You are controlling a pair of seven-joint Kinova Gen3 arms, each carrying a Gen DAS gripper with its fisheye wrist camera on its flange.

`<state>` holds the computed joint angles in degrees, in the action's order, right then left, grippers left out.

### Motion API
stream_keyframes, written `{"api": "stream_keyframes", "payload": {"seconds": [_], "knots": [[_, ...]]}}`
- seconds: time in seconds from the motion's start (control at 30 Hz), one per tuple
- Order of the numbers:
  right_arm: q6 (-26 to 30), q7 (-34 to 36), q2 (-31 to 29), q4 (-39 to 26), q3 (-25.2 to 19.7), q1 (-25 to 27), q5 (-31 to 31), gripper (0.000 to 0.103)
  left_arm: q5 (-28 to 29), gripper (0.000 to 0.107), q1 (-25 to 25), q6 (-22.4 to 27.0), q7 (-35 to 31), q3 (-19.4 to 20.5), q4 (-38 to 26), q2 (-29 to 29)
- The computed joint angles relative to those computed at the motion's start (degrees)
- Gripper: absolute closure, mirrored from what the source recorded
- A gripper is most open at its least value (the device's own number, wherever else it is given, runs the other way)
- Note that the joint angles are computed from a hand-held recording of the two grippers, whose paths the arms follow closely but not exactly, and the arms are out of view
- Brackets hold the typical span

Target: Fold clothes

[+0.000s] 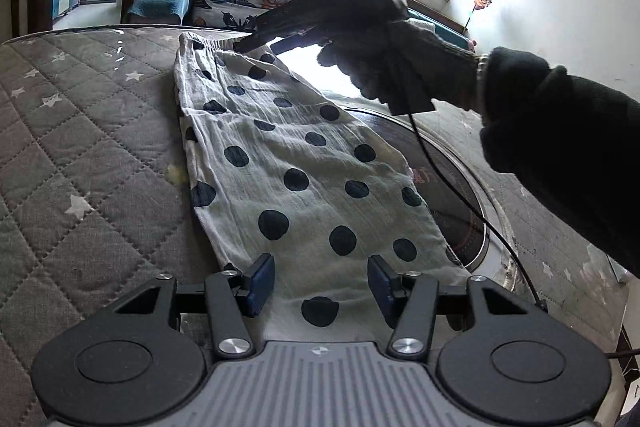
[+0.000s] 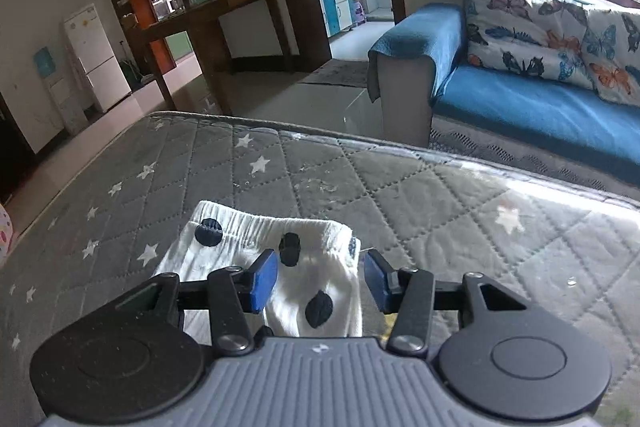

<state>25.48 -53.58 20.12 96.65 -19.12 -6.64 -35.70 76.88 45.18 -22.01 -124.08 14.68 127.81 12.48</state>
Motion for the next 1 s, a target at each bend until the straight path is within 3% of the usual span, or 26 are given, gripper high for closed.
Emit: {"api": "stream_keyframes", "payload": {"seconds": [0.1,0.17,0.2,0.23,0.33,0.43,0.63,1.0], "knots": [[-0.4,0.3,0.4,0.1,-0.3,0.0,-0.3,0.057,-0.6,0.052,0.1,-0.2,1.0,0.1,0.3,-0.1],[-0.4,0.6,0.7,0.1,-0.8,0.4,-0.7,0.066,-0.5,0.052,0.2,-0.4,1.3,0.1,0.4,-0.2],[0.2,1.0,0.9,-0.1,-1.4,1.4,-1.9,0.079,-0.2,0.052,0.3,-0.6,1.1,0.1,0.4,-0.1],[0.5,1.2,0.9,0.0,-1.6,1.9,-2.7,0.085,0.0,0.052,0.4,-0.7,1.0,0.1,0.3,-0.1],[1.2,2.7,1.0,0.0,-2.0,3.0,-4.4,0.090,-0.3,0.052,0.5,-1.2,1.8,0.3,0.4,0.0],[1.6,7.6,0.2,0.8,-4.2,6.0,-9.0,0.093,0.6,0.052,0.8,-1.7,1.8,0.4,0.3,0.0],[4.7,16.9,-4.3,3.6,-4.6,8.3,-17.3,0.093,3.9,0.050,1.2,-4.8,0.4,1.6,0.8,-0.6],[17.0,32.1,-18.4,13.2,1.1,9.4,-28.0,0.094,14.5,0.050,3.6,-15.1,-0.2,6.0,3.5,-3.8]]}}
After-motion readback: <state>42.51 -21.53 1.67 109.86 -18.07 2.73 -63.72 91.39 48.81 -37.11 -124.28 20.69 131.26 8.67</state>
